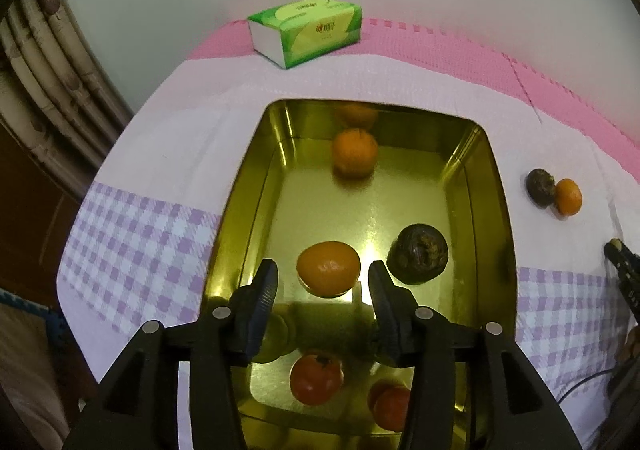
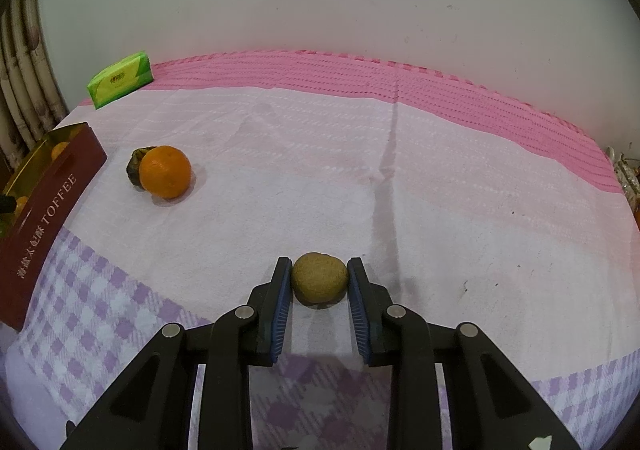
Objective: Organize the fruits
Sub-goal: 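Lower the small brownish fruit into the tin tray with the right tool and open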
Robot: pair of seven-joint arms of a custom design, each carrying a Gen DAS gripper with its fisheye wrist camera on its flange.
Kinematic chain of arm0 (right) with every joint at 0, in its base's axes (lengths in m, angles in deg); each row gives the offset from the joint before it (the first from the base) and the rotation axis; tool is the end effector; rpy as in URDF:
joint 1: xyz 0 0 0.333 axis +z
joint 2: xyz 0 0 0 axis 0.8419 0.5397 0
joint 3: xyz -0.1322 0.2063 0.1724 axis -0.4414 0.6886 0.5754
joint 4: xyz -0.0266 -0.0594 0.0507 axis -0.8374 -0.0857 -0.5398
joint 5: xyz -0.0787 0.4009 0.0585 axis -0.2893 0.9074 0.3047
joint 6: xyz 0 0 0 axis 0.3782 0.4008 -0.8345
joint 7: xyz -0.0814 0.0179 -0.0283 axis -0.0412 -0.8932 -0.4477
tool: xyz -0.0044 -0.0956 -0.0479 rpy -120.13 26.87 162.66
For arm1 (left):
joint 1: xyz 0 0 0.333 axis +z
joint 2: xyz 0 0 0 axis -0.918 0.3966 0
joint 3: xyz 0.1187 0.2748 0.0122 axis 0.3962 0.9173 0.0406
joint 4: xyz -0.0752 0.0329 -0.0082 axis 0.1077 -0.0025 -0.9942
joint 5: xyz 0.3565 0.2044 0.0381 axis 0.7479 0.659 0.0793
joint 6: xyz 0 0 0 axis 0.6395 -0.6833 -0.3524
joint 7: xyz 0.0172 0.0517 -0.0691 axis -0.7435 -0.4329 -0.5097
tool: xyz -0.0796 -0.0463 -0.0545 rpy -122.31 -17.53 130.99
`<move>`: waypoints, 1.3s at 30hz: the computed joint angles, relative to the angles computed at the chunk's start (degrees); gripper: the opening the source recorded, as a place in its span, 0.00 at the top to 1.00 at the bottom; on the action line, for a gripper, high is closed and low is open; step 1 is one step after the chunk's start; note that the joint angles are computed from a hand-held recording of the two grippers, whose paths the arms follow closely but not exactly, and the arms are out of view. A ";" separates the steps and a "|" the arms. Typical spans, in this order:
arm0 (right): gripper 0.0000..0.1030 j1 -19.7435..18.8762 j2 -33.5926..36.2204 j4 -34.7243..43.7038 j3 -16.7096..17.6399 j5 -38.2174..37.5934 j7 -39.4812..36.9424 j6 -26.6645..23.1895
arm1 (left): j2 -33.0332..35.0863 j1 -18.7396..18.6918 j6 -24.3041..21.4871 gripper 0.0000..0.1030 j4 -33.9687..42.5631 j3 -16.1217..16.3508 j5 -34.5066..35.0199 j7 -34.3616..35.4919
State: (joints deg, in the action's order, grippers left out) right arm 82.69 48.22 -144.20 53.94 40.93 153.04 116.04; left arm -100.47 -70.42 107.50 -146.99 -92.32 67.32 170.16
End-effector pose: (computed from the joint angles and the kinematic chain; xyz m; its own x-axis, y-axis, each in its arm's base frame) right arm 0.4512 0.3479 0.4722 -0.1372 -0.9899 0.0346 -0.7496 0.0809 -0.6569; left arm 0.5381 -0.1168 0.5334 -0.1195 -0.9926 -0.0191 -0.8849 0.1153 -0.4513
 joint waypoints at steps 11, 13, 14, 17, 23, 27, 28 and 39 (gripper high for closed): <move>0.75 2.96 4.61 6.53 0.71 1.19 -1.54 3.16 | -6.69 1.63 3.34 0.42 -5.07 0.39 3.00 -2.49; 0.75 4.01 6.16 8.72 0.59 1.17 -2.60 4.25 | -7.98 2.03 2.40 0.42 -6.28 0.71 3.12 -2.28; 0.75 4.63 7.12 10.06 0.56 0.97 -3.13 4.78 | -8.98 2.21 2.25 0.42 -7.22 0.88 3.06 -2.33; 0.75 6.84 10.78 15.13 0.23 1.03 -6.31 6.21 | -10.94 2.58 1.82 0.42 -8.81 1.59 1.91 -2.51; 0.75 12.04 20.01 27.01 -1.33 4.03 -15.52 7.51 | -13.14 4.35 1.06 0.40 -10.55 1.25 2.70 -5.55; 0.75 15.02 26.31 35.11 -2.77 6.76 -21.06 6.60 | -12.89 4.33 0.31 0.40 -10.33 1.48 2.10 -5.85; 0.75 15.70 27.20 36.27 -3.29 7.25 -21.82 6.46 | -12.83 4.31 0.19 0.40 -10.28 1.49 2.10 -5.85; 0.74 20.47 35.55 46.68 -7.73 14.46 -29.71 3.86 | -11.81 4.08 -0.78 0.40 -9.61 1.35 2.38 -5.61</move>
